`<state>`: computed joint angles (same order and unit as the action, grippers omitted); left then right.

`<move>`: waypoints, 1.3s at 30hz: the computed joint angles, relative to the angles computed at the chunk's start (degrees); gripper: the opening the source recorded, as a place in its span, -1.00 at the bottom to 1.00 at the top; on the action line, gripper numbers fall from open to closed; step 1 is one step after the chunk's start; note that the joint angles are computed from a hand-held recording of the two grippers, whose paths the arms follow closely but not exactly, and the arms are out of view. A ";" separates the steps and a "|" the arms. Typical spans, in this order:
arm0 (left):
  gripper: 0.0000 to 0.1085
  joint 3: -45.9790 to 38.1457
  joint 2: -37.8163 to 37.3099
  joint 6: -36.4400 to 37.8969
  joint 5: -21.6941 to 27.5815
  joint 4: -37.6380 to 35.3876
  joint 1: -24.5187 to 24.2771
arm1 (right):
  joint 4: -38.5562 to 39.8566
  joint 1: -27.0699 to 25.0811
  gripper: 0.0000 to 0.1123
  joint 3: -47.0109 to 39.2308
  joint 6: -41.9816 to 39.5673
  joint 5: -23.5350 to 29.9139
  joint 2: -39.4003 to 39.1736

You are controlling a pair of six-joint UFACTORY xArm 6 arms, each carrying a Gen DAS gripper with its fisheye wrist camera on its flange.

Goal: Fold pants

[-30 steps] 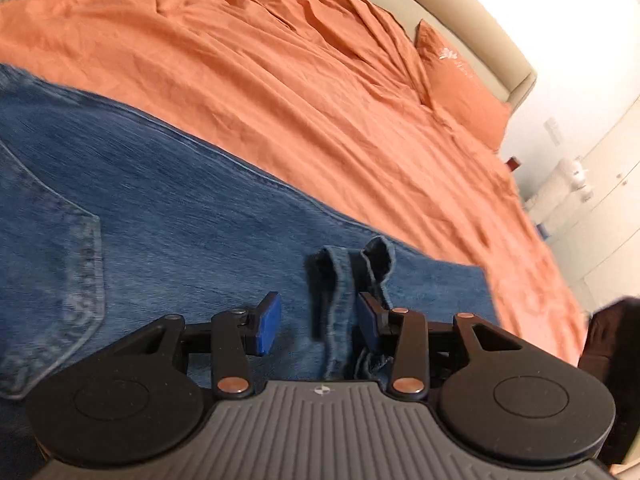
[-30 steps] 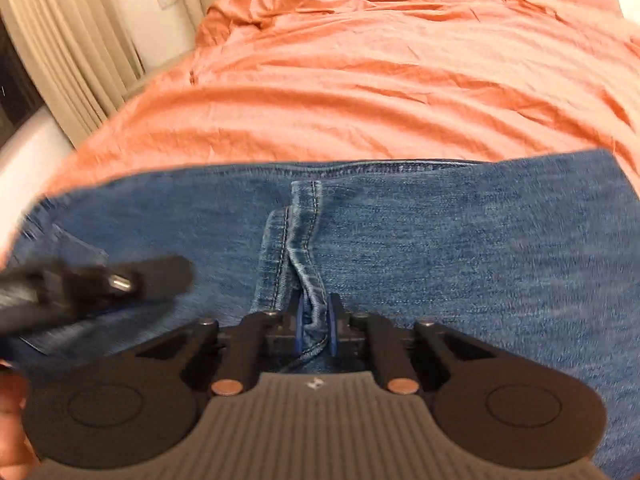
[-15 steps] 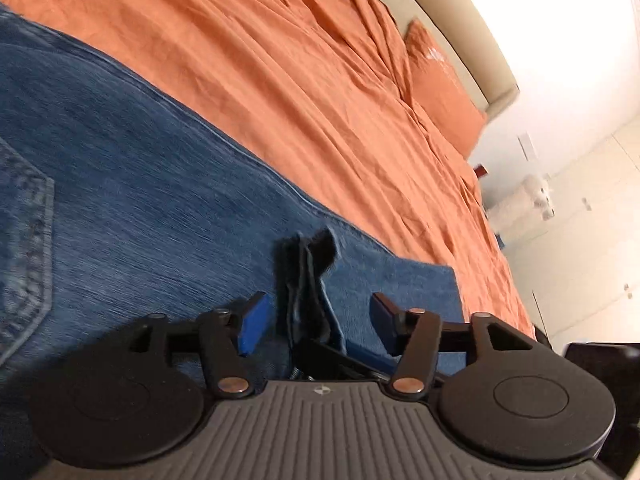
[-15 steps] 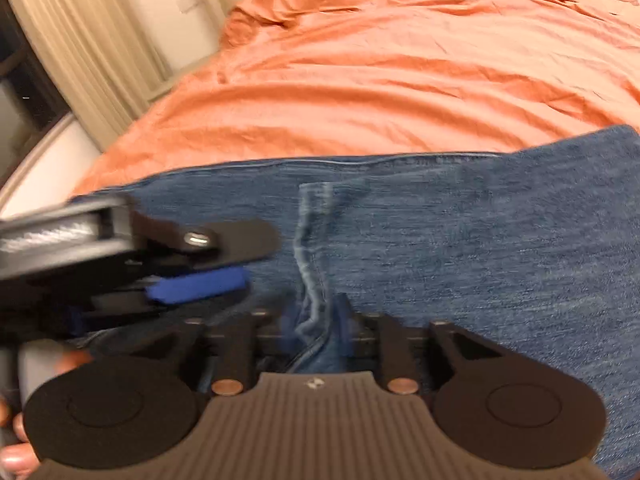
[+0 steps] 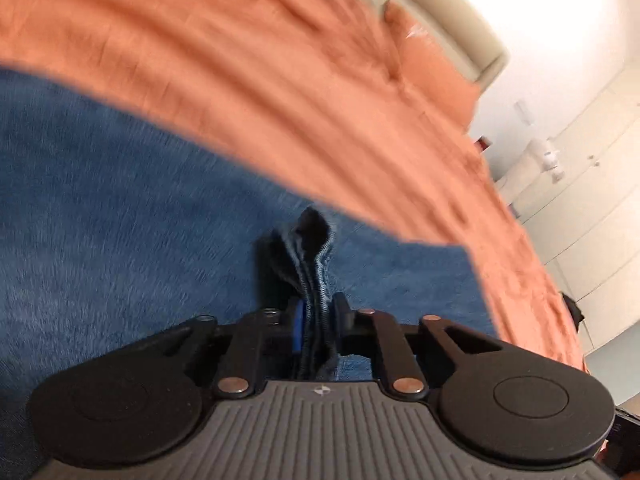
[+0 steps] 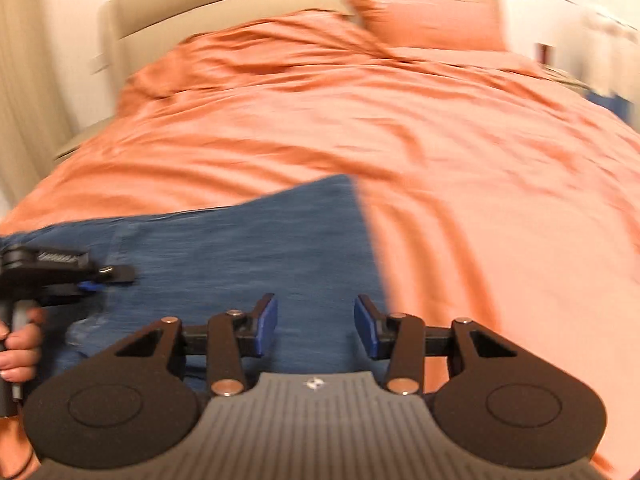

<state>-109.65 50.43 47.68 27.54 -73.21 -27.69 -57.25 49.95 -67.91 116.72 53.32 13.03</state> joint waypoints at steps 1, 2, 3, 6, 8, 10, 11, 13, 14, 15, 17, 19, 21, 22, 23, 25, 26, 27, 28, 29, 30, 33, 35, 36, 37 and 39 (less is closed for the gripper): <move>-0.76 1.67 -2.01 5.30 0.34 -5.04 0.07 | 0.54 0.35 -0.55 1.72 0.52 0.80 -1.56; -0.76 3.51 -4.45 11.06 1.45 -11.03 0.32 | 0.82 0.81 -0.63 3.18 0.80 1.67 -2.90; -0.76 4.90 -6.54 14.77 2.50 -14.61 0.58 | 0.81 1.05 -0.66 4.51 0.60 2.13 -4.12; -0.77 5.19 -7.99 13.95 0.27 -10.98 0.31 | 0.79 1.49 -0.69 5.35 -1.39 2.10 -5.03; -0.77 3.49 -5.58 6.13 0.07 -2.98 0.78 | 1.01 1.06 -0.71 5.37 -2.51 0.97 -4.58; -0.77 1.65 -2.83 -0.45 -0.29 3.39 1.03 | 0.80 0.28 -0.76 3.65 -3.86 -0.65 -2.48; -0.77 0.80 -1.56 -2.51 -1.05 5.91 0.94 | 0.63 -0.27 -0.77 2.32 -5.02 -1.53 -1.09; -0.77 -0.98 0.53 -7.74 -0.79 11.09 1.23 | 2.10 -1.50 -0.77 -0.53 -9.12 -3.59 2.13; -0.77 -2.08 1.47 -9.55 -0.43 12.55 1.25 | 4.22 -2.19 -0.79 -2.72 -11.99 -3.44 4.48; -0.77 -2.48 1.98 -10.17 -0.40 13.33 1.27 | 5.61 -2.69 -0.80 -3.24 -13.30 -3.71 5.78; -0.77 -2.70 2.50 -11.16 -0.30 15.51 1.41 | 8.07 -4.16 -0.80 -3.10 -14.93 -6.92 7.48; -0.75 -2.88 2.77 -12.22 0.22 16.26 1.56 | 9.29 -4.64 -0.80 -3.02 -16.77 -7.56 7.72; -0.70 -2.02 1.69 -12.20 0.85 16.06 1.87 | 11.30 -4.91 -0.81 -3.71 -20.08 -6.49 6.67; -0.64 -1.34 0.96 -11.87 0.46 15.68 1.65 | 10.33 -5.12 -0.82 -3.45 -19.89 -6.65 5.59; -0.61 -1.28 0.78 -11.41 -0.69 15.03 1.47 | 8.94 -5.32 -0.83 -3.50 -19.58 -6.69 4.69; -0.31 -1.14 0.45 -9.95 -3.25 13.12 1.18 | 6.69 -6.35 -0.82 -5.94 -21.85 -5.07 4.93; -0.26 -1.50 0.59 -9.18 -4.08 11.90 1.12 | 5.99 -7.12 -0.82 -7.79 -23.81 -4.24 5.87; -0.24 -1.35 0.44 -8.39 -4.99 10.68 1.12 | 5.51 -8.21 -0.83 -9.43 -25.53 -4.20 6.99; -0.25 -1.71 0.69 -8.66 -5.28 10.68 1.19 | 5.72 -9.74 -0.83 -10.90 -27.05 -5.33 8.19; -0.25 -1.83 0.77 -8.44 -5.34 10.08 1.32 | 5.93 -11.20 -0.86 -11.98 -27.92 -6.46 9.16; -0.25 -2.15 0.97 -8.20 -5.34 9.41 1.38 | 5.88 -12.76 -0.89 -13.35 -28.74 -7.32 10.47; -0.35 -4.14 2.72 -9.59 -6.59 11.48 0.86 | 5.41 -16.14 -0.90 -17.26 -31.59 -9.22 14.25; -0.39 -6.12 4.54 -11.28 -7.16 14.40 0.36 | 8.04 -18.10 -0.91 -19.53 -33.83 -10.68 16.78; -0.42 -6.96 5.26 -12.28 -6.72 15.71 0.38 | 9.83 -18.96 -0.91 -20.32 -34.79 -11.21 17.98; -0.44 -8.15 6.16 -13.79 -5.72 17.37 0.52 | 11.85 -19.67 -0.92 -21.39 -36.12 -11.09 19.41; -0.46 -10.27 7.80 -16.71 -4.07 20.47 0.81 | 14.22 -20.43 -0.93 -22.31 -37.94 -11.16 21.44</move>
<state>-119.92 58.23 30.96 23.47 -52.74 -26.88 -43.03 29.52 -90.22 78.78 42.16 34.47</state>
